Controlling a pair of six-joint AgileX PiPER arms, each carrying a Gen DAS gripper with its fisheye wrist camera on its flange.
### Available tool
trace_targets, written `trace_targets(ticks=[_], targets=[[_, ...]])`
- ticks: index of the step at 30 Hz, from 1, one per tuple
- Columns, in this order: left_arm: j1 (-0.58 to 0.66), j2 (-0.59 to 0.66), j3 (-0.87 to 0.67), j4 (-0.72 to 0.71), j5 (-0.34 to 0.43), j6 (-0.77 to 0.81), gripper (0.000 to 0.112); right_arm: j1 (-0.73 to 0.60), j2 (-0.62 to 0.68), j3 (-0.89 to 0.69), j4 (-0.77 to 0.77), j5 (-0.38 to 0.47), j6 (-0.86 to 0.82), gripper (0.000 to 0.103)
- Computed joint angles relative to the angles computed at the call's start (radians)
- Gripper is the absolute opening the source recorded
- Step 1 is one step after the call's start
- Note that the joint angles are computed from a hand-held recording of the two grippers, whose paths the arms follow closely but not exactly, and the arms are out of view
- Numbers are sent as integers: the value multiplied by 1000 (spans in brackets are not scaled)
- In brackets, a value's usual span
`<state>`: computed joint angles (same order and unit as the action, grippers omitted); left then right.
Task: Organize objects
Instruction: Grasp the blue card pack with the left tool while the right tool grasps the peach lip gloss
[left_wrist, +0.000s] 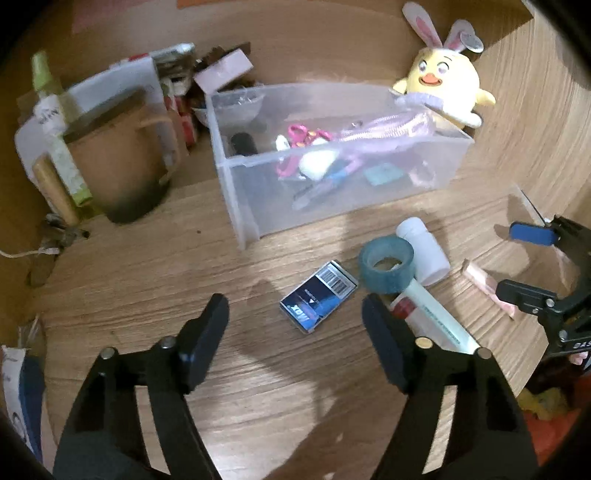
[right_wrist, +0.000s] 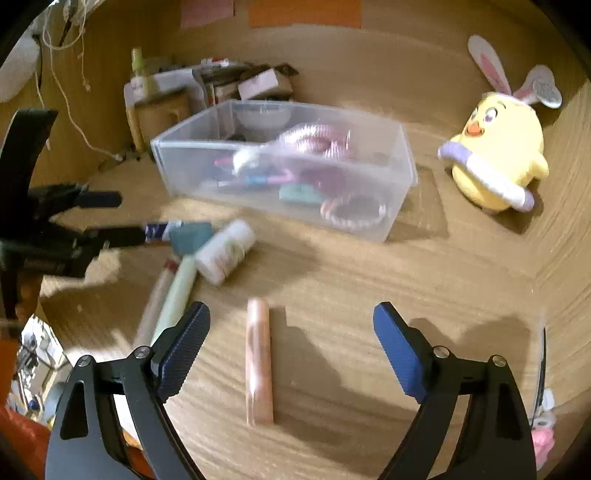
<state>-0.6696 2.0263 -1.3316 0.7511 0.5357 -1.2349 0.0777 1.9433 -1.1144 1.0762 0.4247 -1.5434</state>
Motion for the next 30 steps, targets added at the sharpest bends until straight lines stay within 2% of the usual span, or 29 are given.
trace_targets(ticks=[2, 5, 6, 9, 10, 12, 13, 14, 23, 27, 30], targets=[[6, 20, -24, -44, 0, 67, 72, -5, 5, 2, -37, 17, 21, 65], [1, 64, -90, -96, 55, 152, 72, -7, 20, -7, -94, 44, 69, 50], [3, 77, -109, -116, 59, 181, 70, -5, 21, -2, -95, 40, 69, 48], [18, 88, -127, -171, 37, 242, 55, 1, 28, 0, -106, 39, 79, 33], [19, 89, -131, -171, 39, 241, 52, 0, 30, -3, -110, 46, 83, 26], [21, 85, -125, -160, 31, 226, 36, 1, 30, -2, -103, 46, 78, 19], [22, 77, -111, -150, 15, 212, 32, 1, 30, 0, -96, 46, 73, 14], [20, 70, -98, -139, 6, 194, 28, -2, 31, -1, -86, 54, 67, 14], [-13, 13, -8, 34, -5, -52, 27, -6, 49, -28, -5, 73, 57, 14], [-49, -51, 44, 171, 19, -215, 26, -14, 30, -45, 38, 84, 38, 14], [-65, -86, 50, 239, 35, -277, 26, -24, 18, -72, 59, 98, 45, 14]])
